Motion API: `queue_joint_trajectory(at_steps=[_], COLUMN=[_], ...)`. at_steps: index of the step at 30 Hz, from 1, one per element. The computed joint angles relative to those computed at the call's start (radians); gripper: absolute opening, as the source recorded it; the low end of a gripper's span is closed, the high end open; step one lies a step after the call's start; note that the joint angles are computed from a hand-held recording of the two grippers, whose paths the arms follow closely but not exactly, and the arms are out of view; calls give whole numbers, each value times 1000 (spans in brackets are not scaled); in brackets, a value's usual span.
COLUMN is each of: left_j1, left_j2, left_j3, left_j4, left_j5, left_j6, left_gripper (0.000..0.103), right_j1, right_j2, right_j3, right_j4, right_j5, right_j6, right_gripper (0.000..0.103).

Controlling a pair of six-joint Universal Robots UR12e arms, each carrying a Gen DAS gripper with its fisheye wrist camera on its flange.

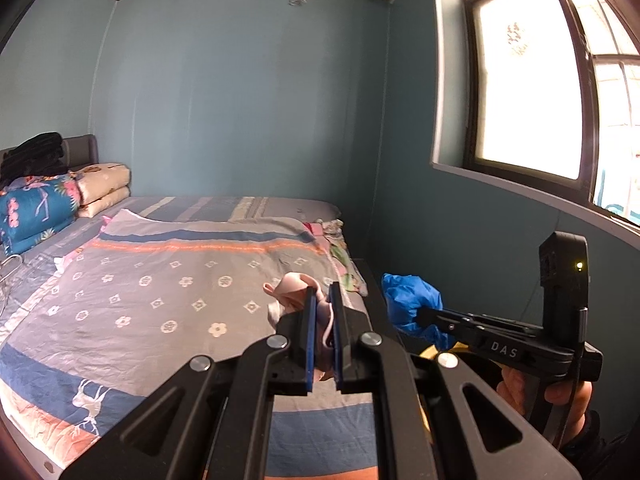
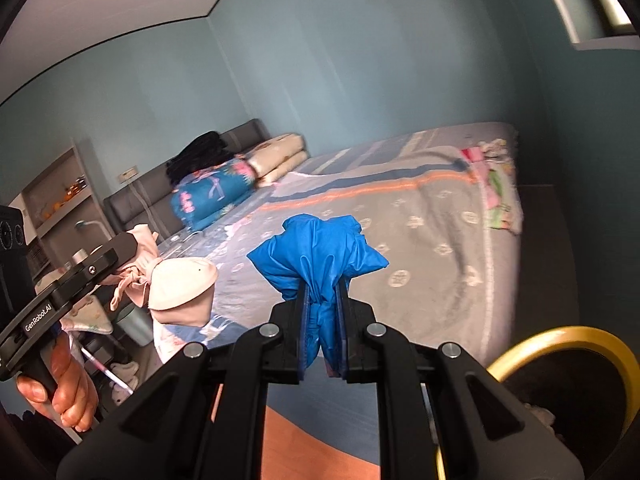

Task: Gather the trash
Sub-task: 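Carry pink cloth and blue cloth over the yellow-rimmed bin with both tools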

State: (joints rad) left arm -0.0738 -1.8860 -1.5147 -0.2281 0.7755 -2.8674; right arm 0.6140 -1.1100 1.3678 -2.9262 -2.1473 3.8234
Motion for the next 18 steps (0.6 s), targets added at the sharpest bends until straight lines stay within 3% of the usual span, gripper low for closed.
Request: queue_joint_trajectory(at_steps=[11,18], left_j1=[-70,-118], left_j2=[4,10], left_j3=[5,4], left_j4=[-83,-172], left_j5=[-9,-10], left_j6=[99,187], left_gripper=[6,6], right_j1=[45,45], right_j2=[-104,-161], right_j3=[132,214], right_j4=[110,155], right_j5=[-233,-290], right_j6=[154,263], right_gripper=[11,12])
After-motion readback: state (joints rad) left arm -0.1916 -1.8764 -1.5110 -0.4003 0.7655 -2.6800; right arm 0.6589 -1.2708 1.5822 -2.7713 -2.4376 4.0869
